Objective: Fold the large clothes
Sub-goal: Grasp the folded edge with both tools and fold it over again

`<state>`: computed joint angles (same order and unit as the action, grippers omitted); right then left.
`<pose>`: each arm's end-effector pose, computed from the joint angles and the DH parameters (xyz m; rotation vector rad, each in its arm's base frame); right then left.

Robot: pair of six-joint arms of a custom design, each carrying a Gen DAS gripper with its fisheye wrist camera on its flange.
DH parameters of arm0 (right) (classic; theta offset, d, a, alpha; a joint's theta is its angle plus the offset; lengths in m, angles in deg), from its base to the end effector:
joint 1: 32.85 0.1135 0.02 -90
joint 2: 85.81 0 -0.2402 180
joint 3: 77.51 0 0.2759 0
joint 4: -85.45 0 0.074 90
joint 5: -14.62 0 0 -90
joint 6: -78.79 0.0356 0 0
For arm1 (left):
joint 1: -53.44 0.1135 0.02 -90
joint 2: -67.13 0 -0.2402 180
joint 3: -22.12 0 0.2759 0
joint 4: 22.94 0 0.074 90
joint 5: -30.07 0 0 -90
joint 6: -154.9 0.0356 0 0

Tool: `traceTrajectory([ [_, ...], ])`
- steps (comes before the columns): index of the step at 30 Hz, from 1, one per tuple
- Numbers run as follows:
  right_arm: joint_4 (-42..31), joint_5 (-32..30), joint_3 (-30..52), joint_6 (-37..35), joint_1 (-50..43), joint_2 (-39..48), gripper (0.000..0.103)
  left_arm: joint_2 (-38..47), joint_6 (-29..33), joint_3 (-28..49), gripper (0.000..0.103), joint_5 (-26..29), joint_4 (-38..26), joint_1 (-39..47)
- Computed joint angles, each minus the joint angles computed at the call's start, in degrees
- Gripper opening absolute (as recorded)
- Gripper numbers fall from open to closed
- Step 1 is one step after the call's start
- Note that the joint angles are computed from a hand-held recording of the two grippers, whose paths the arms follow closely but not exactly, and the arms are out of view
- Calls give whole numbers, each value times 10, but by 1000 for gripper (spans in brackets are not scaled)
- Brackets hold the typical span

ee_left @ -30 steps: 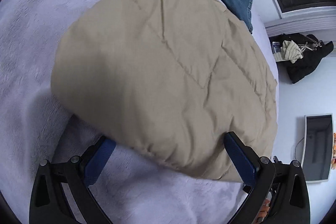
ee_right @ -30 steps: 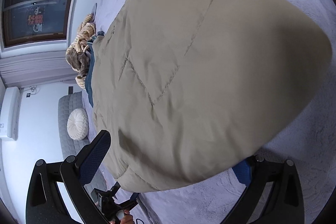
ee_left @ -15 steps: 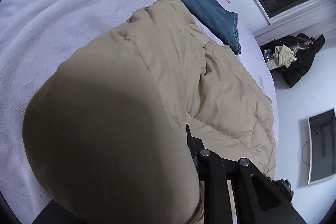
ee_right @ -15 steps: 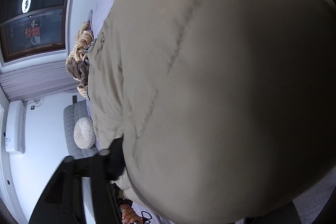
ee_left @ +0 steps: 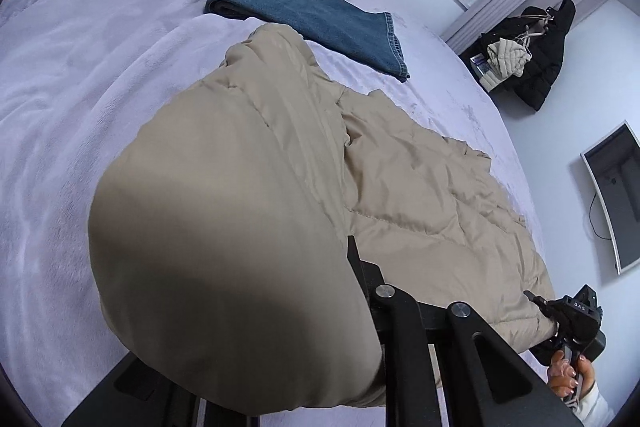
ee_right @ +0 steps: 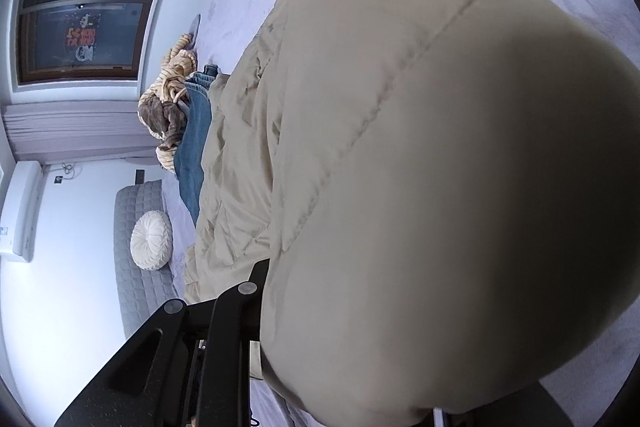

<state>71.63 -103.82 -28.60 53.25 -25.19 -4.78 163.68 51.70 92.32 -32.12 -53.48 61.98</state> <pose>0.2846 0.0554 0.1284 0.9896 2.3836 1.1375 0.3508 0.0359 0.1413 -0.2921 2.5011 -0.6516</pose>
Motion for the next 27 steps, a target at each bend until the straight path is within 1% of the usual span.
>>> traceTrajectory([
  [3,-48,-11,-30,-23,0,-64,24,-78,5,-74,20,0,-12,9],
  [6,-110,-25,-73,-42,-1,-147,24,-170,11,-154,20,-1,-47,17],
  [9,-189,-43,-116,-61,-8,-248,24,-282,33,-230,20,5,-117,37],
  [13,-306,-62,-169,-56,-11,-401,24,-436,77,-301,20,8,-245,71],
  [16,-417,-65,-220,-38,2,-559,24,-508,94,-339,21,4,-315,92],
  [18,-460,-61,-236,-34,8,-608,25,-525,104,-363,21,-6,-327,100],
  [19,-469,-58,-247,-26,13,-625,25,-533,100,-376,21,-15,-329,99],
  [20,-463,-51,-249,-13,24,-625,27,-526,92,-382,23,-24,-317,97],
  [21,-456,-48,-249,-15,26,-610,28,-532,86,-388,30,-35,-317,96],
  [22,-418,-36,-242,-8,40,-566,32,-539,81,-393,33,-46,-319,95],
  [23,-416,-28,-233,-15,43,-542,37,-548,81,-395,41,-58,-327,97],
  [24,-414,-20,-225,-13,51,-525,39,-553,84,-393,49,-74,-335,100],
  [25,-410,-14,-219,-14,55,-507,42,-571,90,-392,49,-85,-355,108],
  [27,-430,-8,-204,-29,54,-491,46,-584,113,-382,49,-94,-388,132],
])
